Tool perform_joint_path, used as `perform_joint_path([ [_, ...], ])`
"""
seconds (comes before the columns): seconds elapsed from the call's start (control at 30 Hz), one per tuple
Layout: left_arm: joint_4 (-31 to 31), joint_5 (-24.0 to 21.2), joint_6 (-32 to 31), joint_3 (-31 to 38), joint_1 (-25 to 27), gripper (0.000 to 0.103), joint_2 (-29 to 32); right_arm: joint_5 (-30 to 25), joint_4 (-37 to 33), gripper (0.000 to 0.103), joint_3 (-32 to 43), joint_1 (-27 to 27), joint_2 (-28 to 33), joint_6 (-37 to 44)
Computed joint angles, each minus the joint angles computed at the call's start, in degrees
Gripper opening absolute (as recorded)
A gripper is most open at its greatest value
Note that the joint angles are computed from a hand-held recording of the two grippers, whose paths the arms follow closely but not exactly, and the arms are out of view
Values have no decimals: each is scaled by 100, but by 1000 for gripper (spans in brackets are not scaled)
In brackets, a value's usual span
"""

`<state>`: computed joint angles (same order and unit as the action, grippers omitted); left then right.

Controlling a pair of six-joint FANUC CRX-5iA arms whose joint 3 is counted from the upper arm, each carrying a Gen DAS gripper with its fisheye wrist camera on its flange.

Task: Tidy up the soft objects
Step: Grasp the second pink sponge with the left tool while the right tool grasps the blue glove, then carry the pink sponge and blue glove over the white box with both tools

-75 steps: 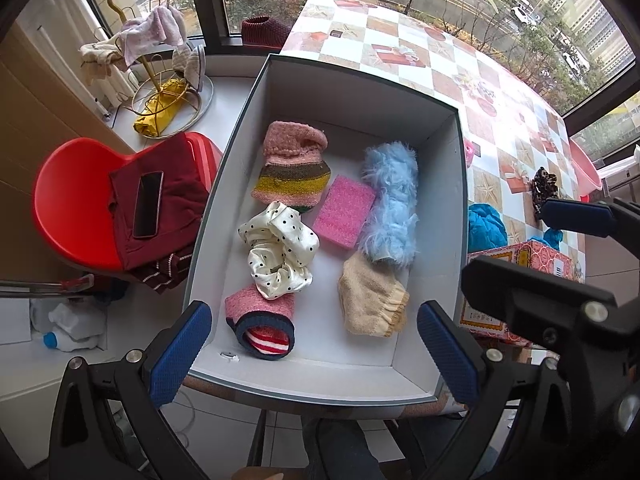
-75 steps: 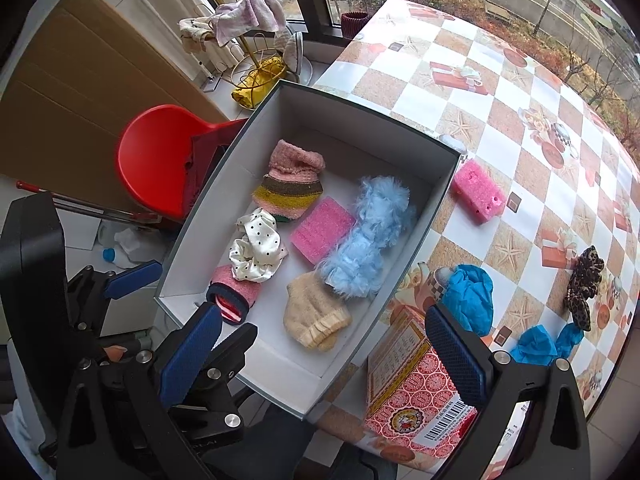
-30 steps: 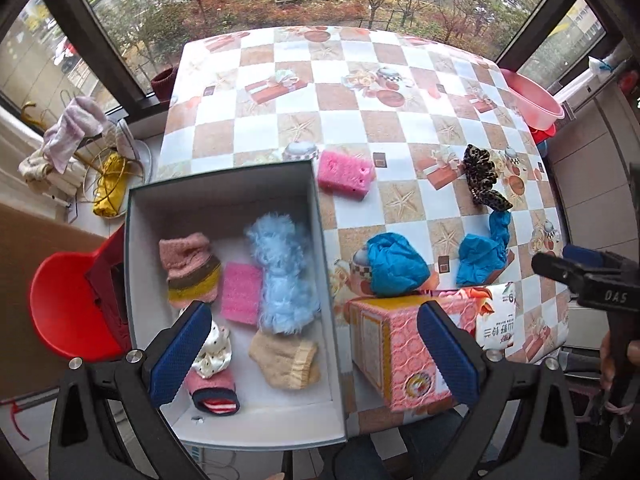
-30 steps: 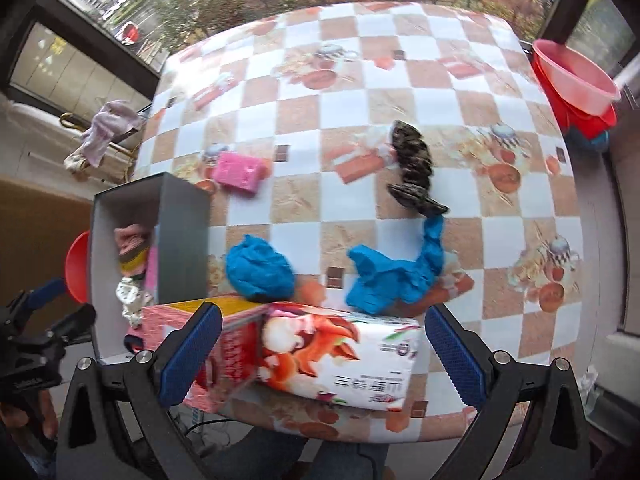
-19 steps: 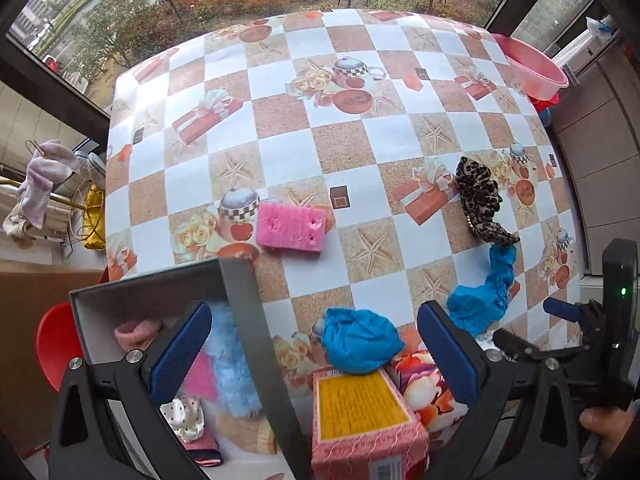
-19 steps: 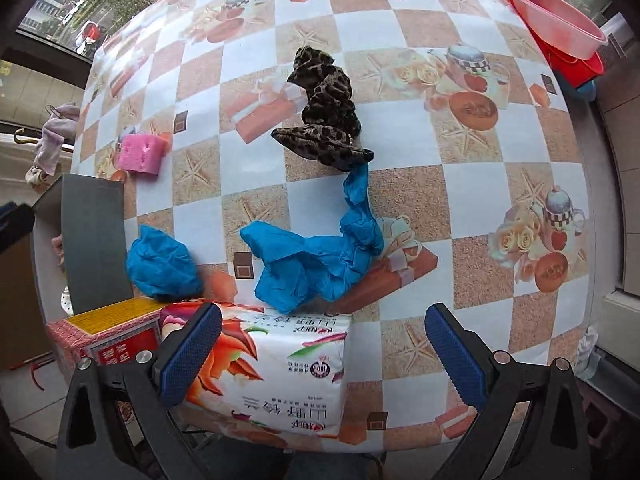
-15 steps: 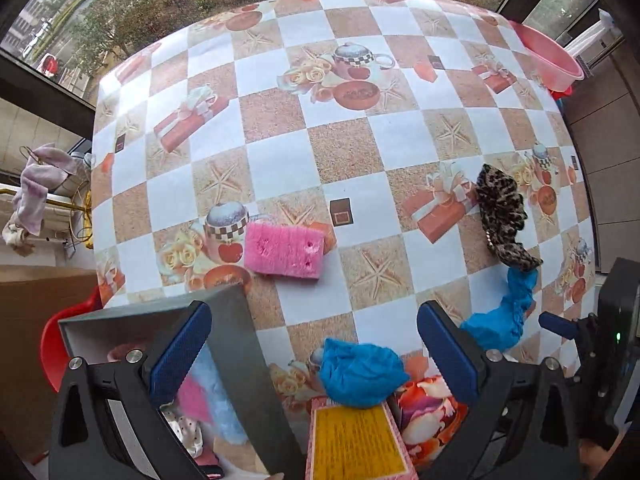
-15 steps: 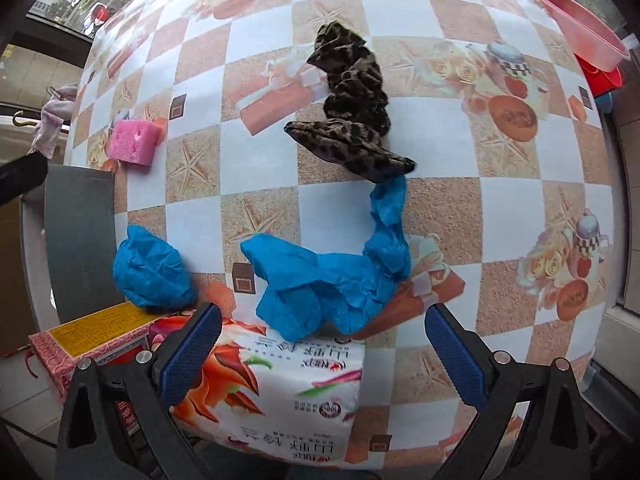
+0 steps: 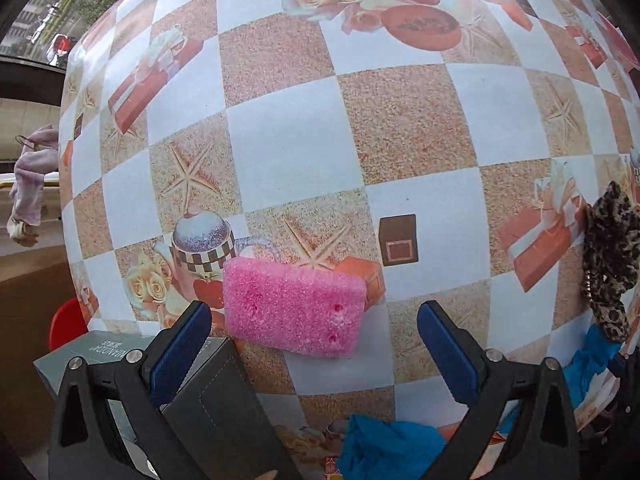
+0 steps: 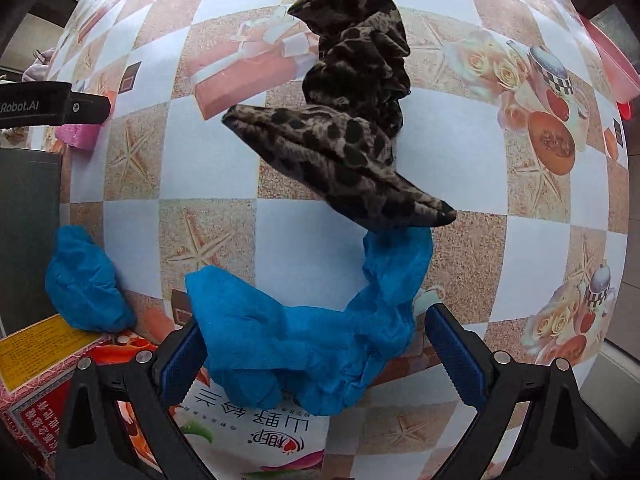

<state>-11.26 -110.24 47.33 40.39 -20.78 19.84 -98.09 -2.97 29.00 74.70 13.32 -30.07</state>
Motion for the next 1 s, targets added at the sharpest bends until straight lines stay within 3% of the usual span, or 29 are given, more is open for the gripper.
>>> perform_joint_path([
  [0.1, -35, -180, 24, 86, -7, 103, 146, -61, 32, 100, 23, 43, 35, 37],
  [0.2, -150, -239, -30, 68, -40, 100, 184, -408, 37, 76, 335, 63, 230, 150],
  [0.27, -57, -292, -29, 91, -3, 96, 212, -714, 106, 41, 539, 121, 338, 181],
  [0.3, 45, -333, -55, 87, 39, 90, 223, -651, 221, 35, 466, 182, 274, 120],
  [0.33, 185, -349, -59, 35, 78, 85, 205, -495, 287, 34, 314, 231, 154, -18],
  [0.37, 338, -420, -61, 55, 131, 72, 226, -394, 329, 34, 198, 275, 57, -179],
  [0.63, 641, -74, -247, -243, 212, 73, -221, -151, 797, 34, -258, 725, -388, -1172],
  [1.0, 2000, -414, -702, -84, 715, 73, -786, -510, 1336, 34, -100, 1232, -602, -2029],
])
